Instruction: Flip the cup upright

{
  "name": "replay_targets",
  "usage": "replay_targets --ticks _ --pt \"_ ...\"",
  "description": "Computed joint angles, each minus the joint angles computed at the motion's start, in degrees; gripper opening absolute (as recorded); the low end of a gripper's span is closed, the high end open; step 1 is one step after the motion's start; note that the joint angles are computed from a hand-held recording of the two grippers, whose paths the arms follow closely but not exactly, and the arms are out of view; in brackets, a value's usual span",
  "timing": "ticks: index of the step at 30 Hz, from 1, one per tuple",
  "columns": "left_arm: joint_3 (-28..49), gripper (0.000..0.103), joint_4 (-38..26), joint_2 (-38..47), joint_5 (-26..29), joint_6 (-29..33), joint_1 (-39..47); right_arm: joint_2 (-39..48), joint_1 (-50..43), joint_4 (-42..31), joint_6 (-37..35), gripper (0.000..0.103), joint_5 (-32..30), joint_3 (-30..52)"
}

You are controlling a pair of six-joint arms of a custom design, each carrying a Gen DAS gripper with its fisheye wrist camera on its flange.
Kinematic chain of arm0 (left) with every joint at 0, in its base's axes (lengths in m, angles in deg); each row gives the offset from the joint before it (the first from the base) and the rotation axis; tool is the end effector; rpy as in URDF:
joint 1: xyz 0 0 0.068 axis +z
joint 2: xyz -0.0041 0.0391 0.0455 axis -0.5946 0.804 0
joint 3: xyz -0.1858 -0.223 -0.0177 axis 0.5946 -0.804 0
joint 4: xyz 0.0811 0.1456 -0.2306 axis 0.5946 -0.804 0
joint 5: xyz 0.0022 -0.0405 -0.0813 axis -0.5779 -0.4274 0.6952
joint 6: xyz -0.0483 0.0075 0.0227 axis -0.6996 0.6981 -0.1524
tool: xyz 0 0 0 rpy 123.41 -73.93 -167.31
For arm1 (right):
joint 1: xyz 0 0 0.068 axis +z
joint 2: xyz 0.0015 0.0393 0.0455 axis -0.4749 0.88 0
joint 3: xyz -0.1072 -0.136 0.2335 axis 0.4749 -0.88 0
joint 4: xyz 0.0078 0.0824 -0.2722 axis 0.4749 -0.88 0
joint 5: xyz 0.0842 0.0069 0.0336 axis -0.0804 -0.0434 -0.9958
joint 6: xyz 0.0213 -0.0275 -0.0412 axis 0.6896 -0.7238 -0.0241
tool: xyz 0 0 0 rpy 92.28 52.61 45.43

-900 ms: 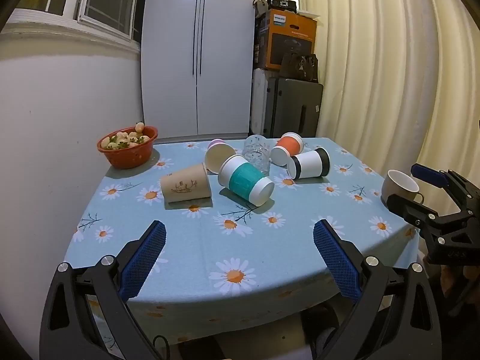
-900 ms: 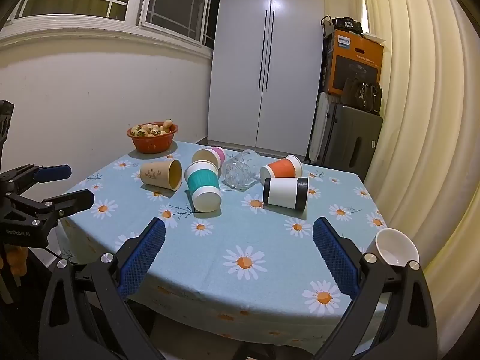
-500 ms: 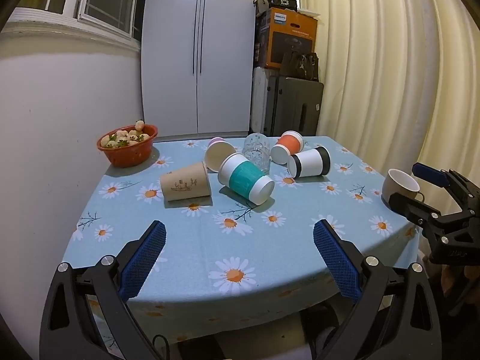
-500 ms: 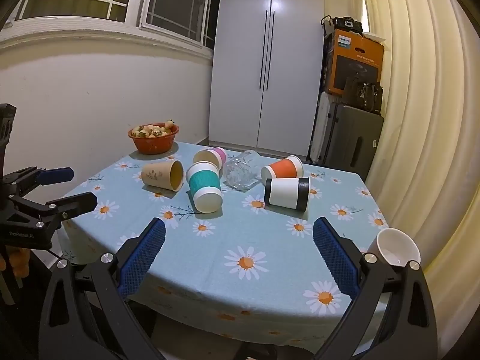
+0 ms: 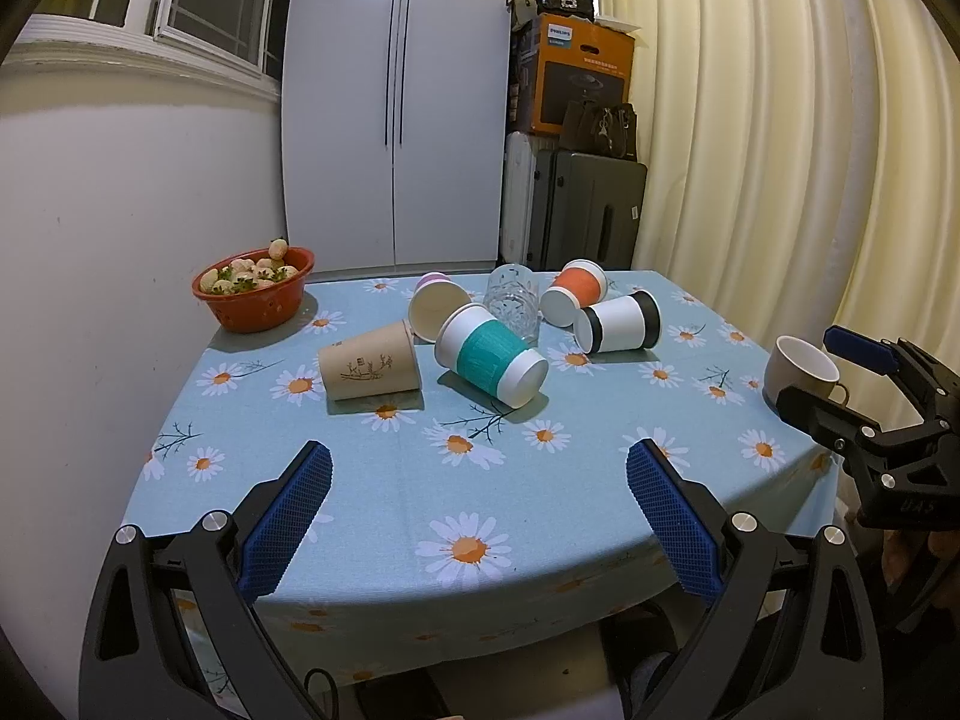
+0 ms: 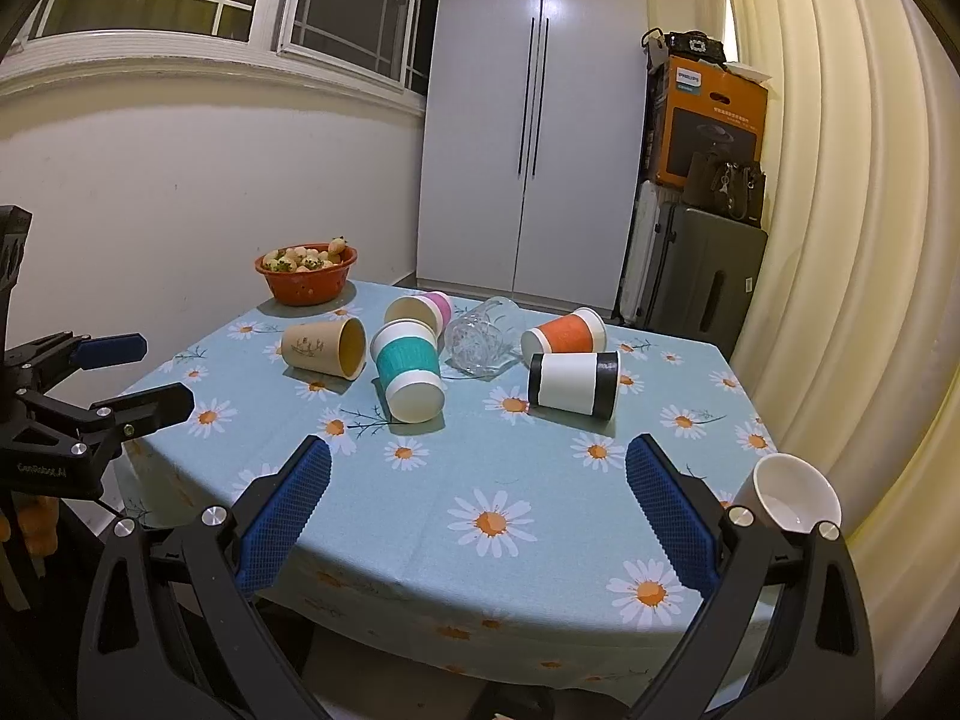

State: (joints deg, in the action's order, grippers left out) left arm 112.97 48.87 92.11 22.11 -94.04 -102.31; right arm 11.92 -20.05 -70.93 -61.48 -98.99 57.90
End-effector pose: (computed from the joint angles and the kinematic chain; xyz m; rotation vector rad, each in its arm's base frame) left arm 0.1404 -0.2410 0.1497 -0.1864 2.0964 0.0544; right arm 0.2278 0.0481 0.1652 -0.7306 1.9293 0.3287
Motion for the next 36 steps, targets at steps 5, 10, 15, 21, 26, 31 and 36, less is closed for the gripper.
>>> replay_targets --ticks 5,10,15,21,26,31,36 --pt "0.1 0.096 -0.2 -0.2 0.1 0.1 0.1 -0.1 0.1 -0.1 0.1 0.098 0.2 -0.1" --pt "0.1 0.096 -0.2 -0.2 0.2 0.2 0.1 0.8 0.0 0.3 0.2 0.098 0.2 0.1" --pt "0.3 0.096 -0.4 0.0 0.2 0.0 0.1 1.3 0.0 0.4 0.2 0.098 0.4 0.2" --pt "0.3 0.096 -0.5 0.0 0.1 -0.2 0.0 1.6 -0.1 0.4 0.2 0.098 0.6 0.3" --pt "0.6 0.096 -1.0 0.1 0.1 -0.6 -0.1 1.9 -0.5 -0.1 -0.1 0.098 0.5 0.8" --pt "0.6 0.096 -1.1 0.1 0.2 -0.6 -0.1 1.8 -0.4 -0.1 -0.1 0.098 0.7 0.8" --pt "0.6 0.096 -1.2 0.1 0.2 -0.8 -0.1 1.9 -0.4 -0.4 -0.4 0.098 0.7 1.0"
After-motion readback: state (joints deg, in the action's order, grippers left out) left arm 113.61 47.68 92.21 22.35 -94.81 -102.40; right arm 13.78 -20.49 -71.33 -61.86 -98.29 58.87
